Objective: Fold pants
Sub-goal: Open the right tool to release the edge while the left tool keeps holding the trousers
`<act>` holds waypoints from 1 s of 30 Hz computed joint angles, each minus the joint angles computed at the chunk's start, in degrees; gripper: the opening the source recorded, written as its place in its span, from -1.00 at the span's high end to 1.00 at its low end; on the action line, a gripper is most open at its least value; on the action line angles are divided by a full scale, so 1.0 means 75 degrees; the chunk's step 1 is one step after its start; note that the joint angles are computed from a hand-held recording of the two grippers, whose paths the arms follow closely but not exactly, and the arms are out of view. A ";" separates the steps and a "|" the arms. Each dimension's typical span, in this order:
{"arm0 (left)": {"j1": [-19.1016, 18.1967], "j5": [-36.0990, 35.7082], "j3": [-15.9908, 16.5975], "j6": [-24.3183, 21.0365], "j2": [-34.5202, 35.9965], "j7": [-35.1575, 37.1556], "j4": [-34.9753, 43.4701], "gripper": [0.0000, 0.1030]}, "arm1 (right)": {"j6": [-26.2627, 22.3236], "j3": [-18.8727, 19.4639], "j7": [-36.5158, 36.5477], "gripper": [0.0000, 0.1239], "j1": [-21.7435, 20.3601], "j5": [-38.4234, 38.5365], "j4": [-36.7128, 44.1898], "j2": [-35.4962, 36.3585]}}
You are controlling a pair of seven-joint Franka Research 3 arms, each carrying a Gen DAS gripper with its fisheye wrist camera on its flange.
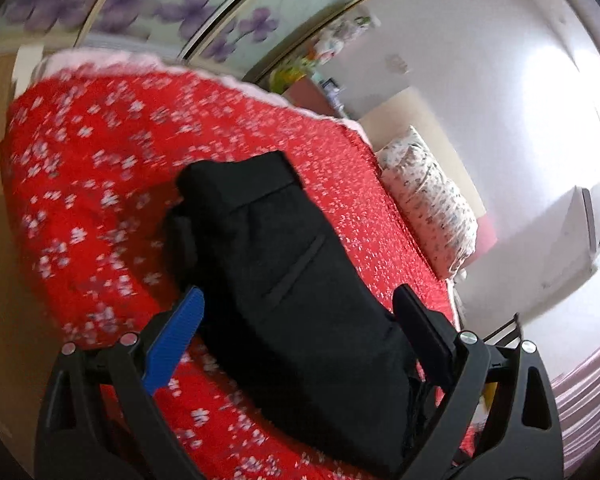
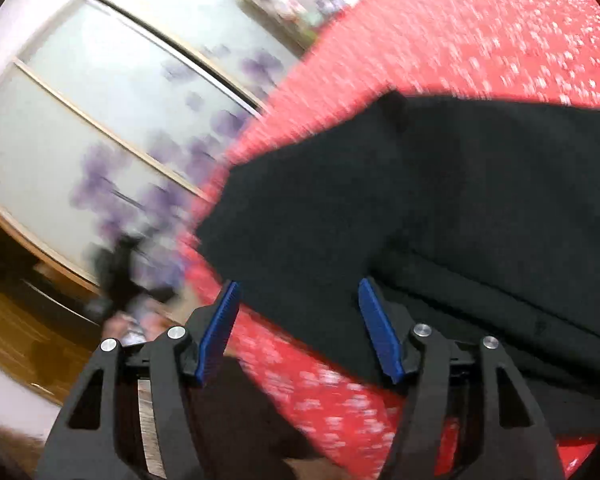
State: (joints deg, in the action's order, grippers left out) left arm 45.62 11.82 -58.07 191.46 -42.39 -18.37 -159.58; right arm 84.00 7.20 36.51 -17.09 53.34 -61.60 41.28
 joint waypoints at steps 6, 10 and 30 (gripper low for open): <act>-0.0896 -0.0427 0.1266 0.0414 0.1228 0.0192 -0.0270 -0.79 | 0.0214 0.0048 0.0575 -0.25 -0.0283 0.0508 0.0301 0.0185; -0.0998 -0.0616 0.1485 0.0023 0.1548 0.0637 -0.0082 -0.79 | 0.0131 0.0084 0.0698 -0.25 -0.0359 0.0349 0.0268 0.0174; 0.0255 -0.1164 0.0845 0.0152 0.3263 0.2335 0.0823 0.12 | 0.0309 0.0044 0.0247 -0.25 -0.0261 0.0135 0.0073 0.0003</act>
State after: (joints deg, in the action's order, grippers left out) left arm 47.53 3.09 -51.73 192.60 -17.91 -0.86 -153.40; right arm 86.32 7.53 38.37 -19.05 54.35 -61.06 41.30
